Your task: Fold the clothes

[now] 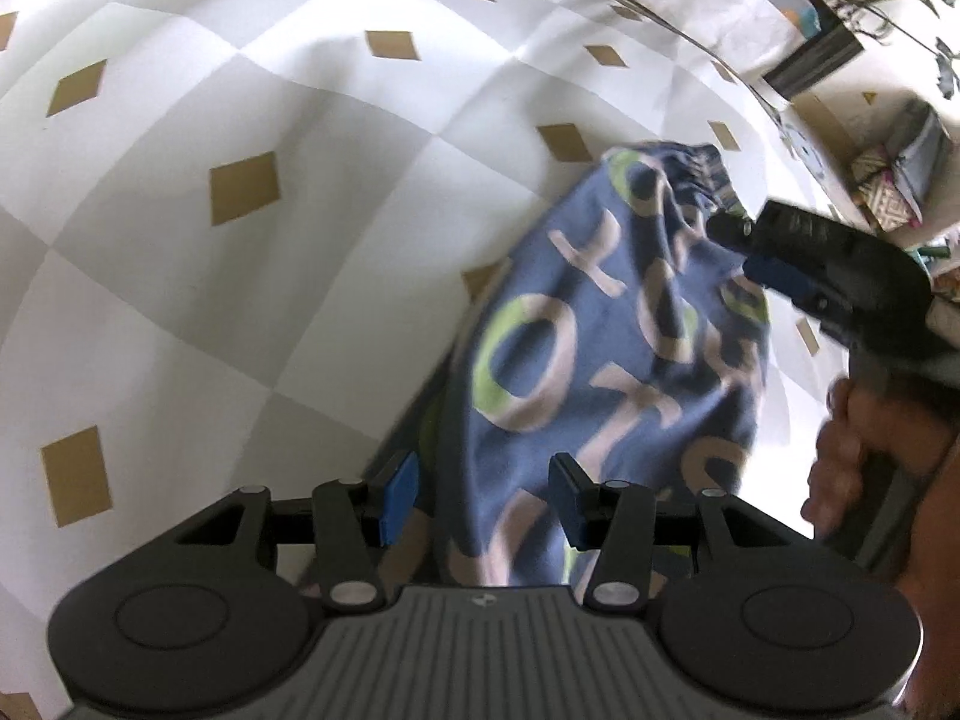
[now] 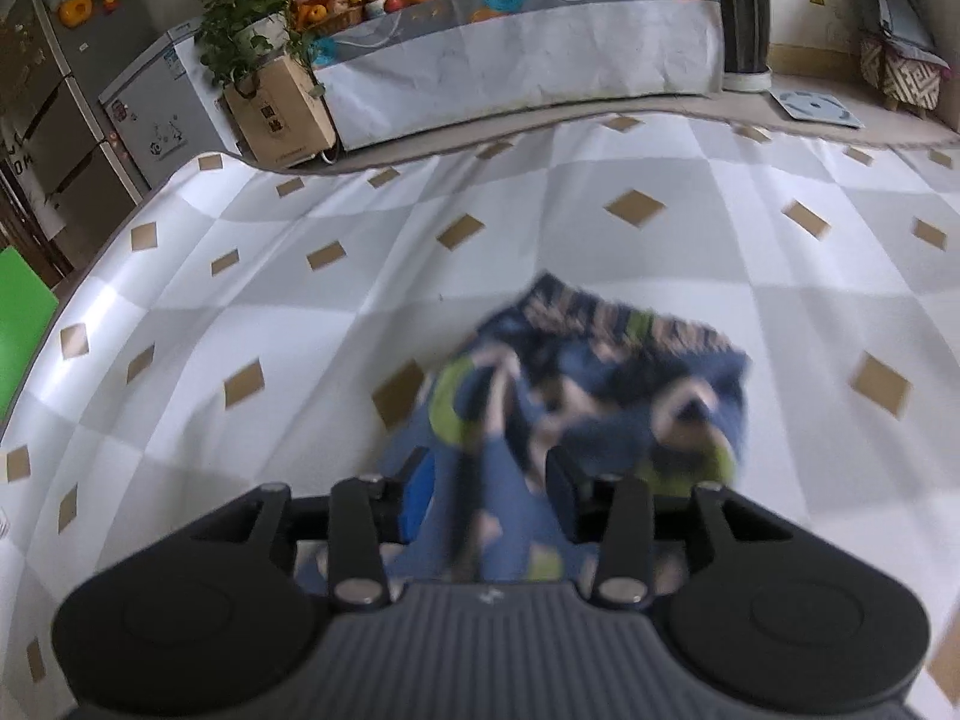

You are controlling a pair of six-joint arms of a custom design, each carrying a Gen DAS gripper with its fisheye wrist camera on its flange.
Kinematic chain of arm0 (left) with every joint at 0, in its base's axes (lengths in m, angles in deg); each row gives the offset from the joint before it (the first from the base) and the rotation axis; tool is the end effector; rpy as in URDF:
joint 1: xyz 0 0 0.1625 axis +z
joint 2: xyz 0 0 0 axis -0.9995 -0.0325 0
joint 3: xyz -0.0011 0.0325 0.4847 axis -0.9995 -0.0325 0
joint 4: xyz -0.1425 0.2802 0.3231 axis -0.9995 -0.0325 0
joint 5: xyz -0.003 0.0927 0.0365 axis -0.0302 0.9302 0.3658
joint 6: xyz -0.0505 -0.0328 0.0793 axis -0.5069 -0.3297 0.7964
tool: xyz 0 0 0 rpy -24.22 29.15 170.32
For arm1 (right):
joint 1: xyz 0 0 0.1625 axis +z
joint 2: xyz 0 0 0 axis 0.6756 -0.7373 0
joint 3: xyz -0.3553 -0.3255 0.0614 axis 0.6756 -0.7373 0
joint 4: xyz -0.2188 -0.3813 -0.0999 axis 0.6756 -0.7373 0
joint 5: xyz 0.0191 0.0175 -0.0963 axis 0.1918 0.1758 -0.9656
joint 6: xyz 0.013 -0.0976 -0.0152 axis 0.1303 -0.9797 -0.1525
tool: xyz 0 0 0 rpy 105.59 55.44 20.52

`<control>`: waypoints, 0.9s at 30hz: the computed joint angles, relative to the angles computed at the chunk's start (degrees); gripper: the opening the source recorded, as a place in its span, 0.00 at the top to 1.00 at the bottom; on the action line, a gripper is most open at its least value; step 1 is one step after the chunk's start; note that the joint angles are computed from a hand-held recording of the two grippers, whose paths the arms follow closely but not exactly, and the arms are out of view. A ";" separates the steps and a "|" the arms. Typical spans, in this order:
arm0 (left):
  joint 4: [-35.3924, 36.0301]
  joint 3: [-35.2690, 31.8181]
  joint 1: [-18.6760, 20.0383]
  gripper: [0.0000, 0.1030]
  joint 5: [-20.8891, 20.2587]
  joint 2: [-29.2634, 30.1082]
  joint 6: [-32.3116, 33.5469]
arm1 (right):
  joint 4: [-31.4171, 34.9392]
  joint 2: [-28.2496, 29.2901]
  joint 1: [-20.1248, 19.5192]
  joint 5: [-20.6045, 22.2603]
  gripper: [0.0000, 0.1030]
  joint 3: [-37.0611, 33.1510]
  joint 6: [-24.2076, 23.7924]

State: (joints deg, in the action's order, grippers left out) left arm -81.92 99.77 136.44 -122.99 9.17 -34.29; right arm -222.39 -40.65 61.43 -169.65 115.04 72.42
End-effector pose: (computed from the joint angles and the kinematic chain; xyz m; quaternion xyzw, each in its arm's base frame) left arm -0.1428 -0.4260 0.1629 0.0813 0.9702 -0.0987 0.2060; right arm 0.1741 -0.4350 0.1079 -0.0586 -0.8723 0.3885 0.2909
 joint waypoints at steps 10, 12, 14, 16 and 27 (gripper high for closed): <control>-0.85 1.07 -2.63 0.55 -1.10 0.91 2.94 | 2.03 -2.67 2.98 -2.46 0.59 7.54 8.37; -1.40 1.11 -2.95 0.55 -1.46 1.19 3.54 | 2.85 -3.17 3.81 -3.15 0.58 8.23 9.68; -1.90 1.13 -3.26 0.55 -1.83 1.50 4.09 | 4.63 -3.94 4.92 -4.32 0.56 8.83 10.93; -2.20 1.21 -3.82 0.55 -1.72 1.92 4.86 | 7.64 -4.94 6.52 -6.12 0.54 9.48 11.92; -3.86 2.23 -6.30 0.55 -2.04 4.14 7.34 | 20.74 -8.82 12.88 -10.80 0.48 16.79 20.99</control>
State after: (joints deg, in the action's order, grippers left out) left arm -85.78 102.01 130.14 -125.03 13.32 -26.95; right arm -201.66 -49.47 74.31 -180.45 131.83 93.41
